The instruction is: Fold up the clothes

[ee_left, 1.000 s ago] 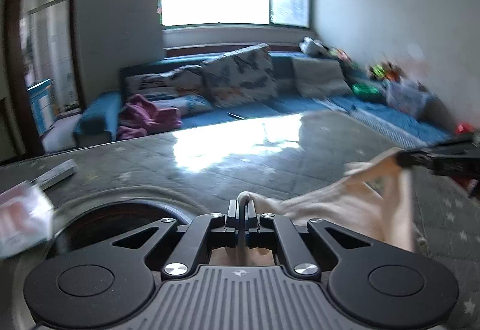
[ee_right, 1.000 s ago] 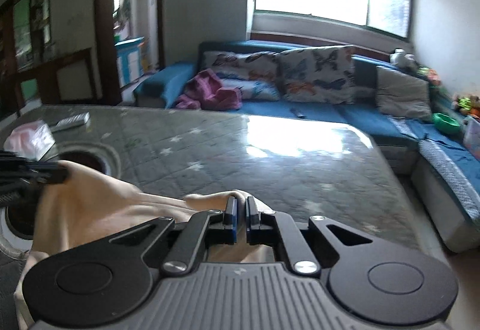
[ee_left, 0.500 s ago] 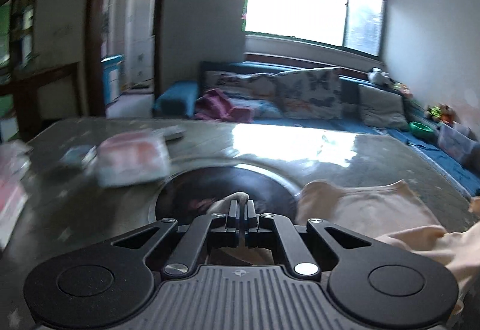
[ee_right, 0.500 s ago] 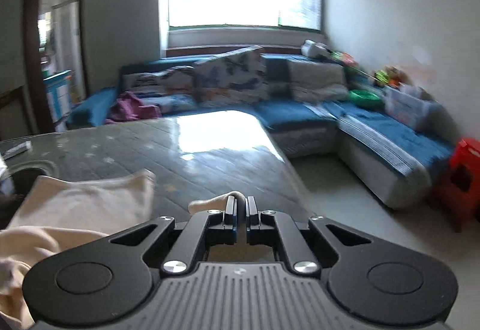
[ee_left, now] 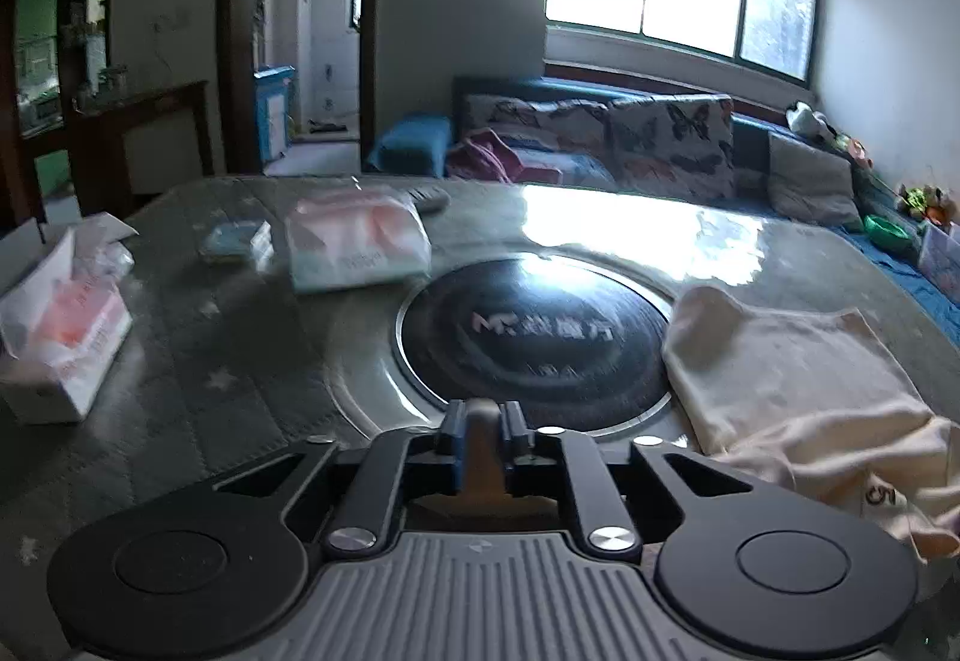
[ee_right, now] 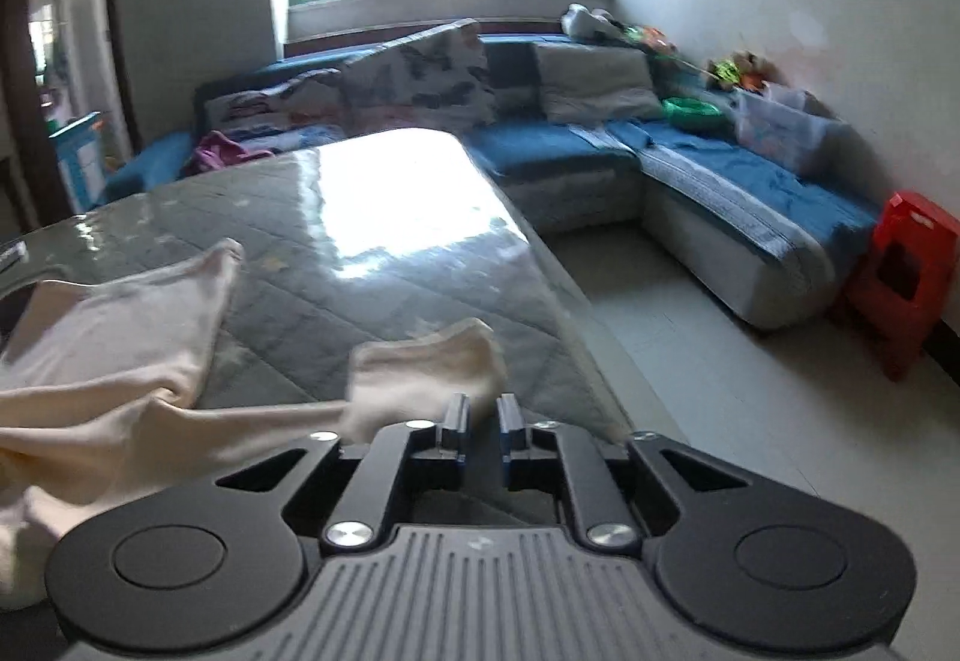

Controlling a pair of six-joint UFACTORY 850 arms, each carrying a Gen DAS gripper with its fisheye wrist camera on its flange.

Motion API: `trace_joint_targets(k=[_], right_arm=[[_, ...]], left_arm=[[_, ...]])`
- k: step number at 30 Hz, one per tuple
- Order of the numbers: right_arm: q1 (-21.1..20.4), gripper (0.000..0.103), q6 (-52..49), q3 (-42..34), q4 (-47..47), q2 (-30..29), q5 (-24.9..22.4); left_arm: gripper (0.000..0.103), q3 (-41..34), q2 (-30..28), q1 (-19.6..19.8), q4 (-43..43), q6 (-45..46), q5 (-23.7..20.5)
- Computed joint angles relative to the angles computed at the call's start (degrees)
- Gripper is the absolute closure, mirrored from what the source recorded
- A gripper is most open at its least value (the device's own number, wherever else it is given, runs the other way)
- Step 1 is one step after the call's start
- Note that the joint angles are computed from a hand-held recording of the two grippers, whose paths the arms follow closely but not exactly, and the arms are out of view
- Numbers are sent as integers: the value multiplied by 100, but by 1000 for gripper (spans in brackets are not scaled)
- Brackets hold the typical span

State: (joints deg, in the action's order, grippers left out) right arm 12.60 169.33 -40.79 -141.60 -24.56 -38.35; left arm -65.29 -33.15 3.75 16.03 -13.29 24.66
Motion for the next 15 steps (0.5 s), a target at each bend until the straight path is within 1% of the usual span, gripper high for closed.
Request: trace_joint_targets(k=[2,4,6,8,9,10,11,12,15], right_arm=[[55,72,-138,-127,-63,-64,47],[112,64,-377,-335,-66,-187,177],[144,60,-710,-550,77,-361,301],[194,57,-1145,-772,335,-549,439],[221,55,-1350,-821,483,-606,435],[248,50,-1551,-866,628,-660,425],[275,49,-1751,-912,772,-714,414],[288,49,-1907,-904,942,-726,345],[315,49,-2267,-816,1506,-717,26]], left_arm=[[76,39,45,16,-176,106,22],[75,120,117,31,-121,29,68],[72,231,213,42,475,-472,156],[64,323,299,12,1055,-897,262],[63,351,325,-28,1301,-1053,328],[63,374,346,-67,1555,-1225,393],[63,376,351,-97,1922,-1544,453],[63,358,340,-125,2369,-1901,525],[63,276,263,-270,3263,-2464,706]])
